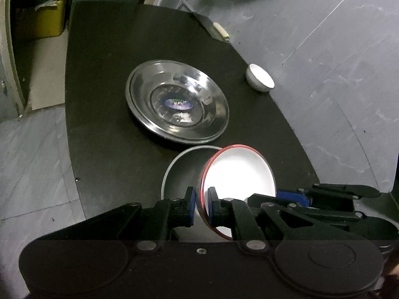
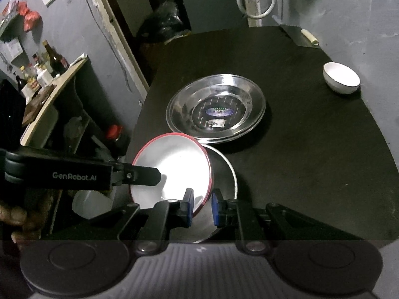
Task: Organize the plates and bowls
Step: 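Lift the white bowl with both grippers and lower it into the steel bowl, then open both grippers and release the white bowl inside the steel bowl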
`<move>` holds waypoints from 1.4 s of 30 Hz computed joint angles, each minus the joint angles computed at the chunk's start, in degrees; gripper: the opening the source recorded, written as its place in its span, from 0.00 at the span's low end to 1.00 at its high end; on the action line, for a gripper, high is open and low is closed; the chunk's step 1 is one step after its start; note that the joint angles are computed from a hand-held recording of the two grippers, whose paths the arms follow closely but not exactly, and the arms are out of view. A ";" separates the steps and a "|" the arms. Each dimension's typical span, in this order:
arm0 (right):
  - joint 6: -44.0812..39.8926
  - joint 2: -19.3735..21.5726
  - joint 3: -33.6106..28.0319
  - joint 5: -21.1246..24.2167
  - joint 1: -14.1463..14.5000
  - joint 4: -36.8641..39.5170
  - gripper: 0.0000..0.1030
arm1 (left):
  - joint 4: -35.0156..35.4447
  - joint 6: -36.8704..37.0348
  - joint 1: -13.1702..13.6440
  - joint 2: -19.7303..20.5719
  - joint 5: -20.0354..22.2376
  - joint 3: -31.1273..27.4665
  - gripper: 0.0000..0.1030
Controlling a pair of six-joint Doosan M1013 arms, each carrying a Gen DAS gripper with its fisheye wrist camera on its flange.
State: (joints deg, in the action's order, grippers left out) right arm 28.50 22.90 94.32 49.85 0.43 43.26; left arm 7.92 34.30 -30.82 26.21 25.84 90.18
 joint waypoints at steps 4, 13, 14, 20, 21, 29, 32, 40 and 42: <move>1.29 0.61 -0.80 0.41 0.30 -1.71 0.17 | -3.15 3.43 0.27 0.45 1.40 -0.60 0.10; 3.53 2.31 -2.99 2.94 0.63 -3.86 0.17 | -6.04 6.27 0.65 1.17 4.28 -1.66 0.10; 3.51 2.48 -3.22 3.20 0.66 -3.98 0.17 | -6.03 6.31 0.67 1.22 4.54 -1.77 0.10; 4.35 3.19 -4.24 4.21 1.02 -5.34 0.17 | -7.43 7.83 0.92 1.66 5.51 -2.42 0.13; 4.68 3.34 -4.44 4.38 1.11 -5.86 0.17 | -7.67 8.06 0.96 1.70 5.65 -2.50 0.13; 5.37 3.91 -5.25 5.65 1.34 -7.41 0.17 | -8.03 8.46 1.10 2.16 6.55 -3.13 0.15; 5.55 4.02 -5.43 6.04 1.38 -7.63 0.17 | -8.14 8.46 1.14 2.24 6.73 -3.23 0.16; 6.57 4.55 -6.19 6.83 1.69 -8.67 0.20 | -7.73 7.77 1.18 2.30 6.80 -3.23 0.19; 6.51 4.57 -6.26 6.82 1.72 -8.82 0.20 | -7.79 7.72 1.22 2.29 6.63 -3.17 0.20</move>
State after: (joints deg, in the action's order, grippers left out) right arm 35.02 27.47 88.07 56.67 2.15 34.45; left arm 0.14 42.03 -29.60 28.50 32.47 87.01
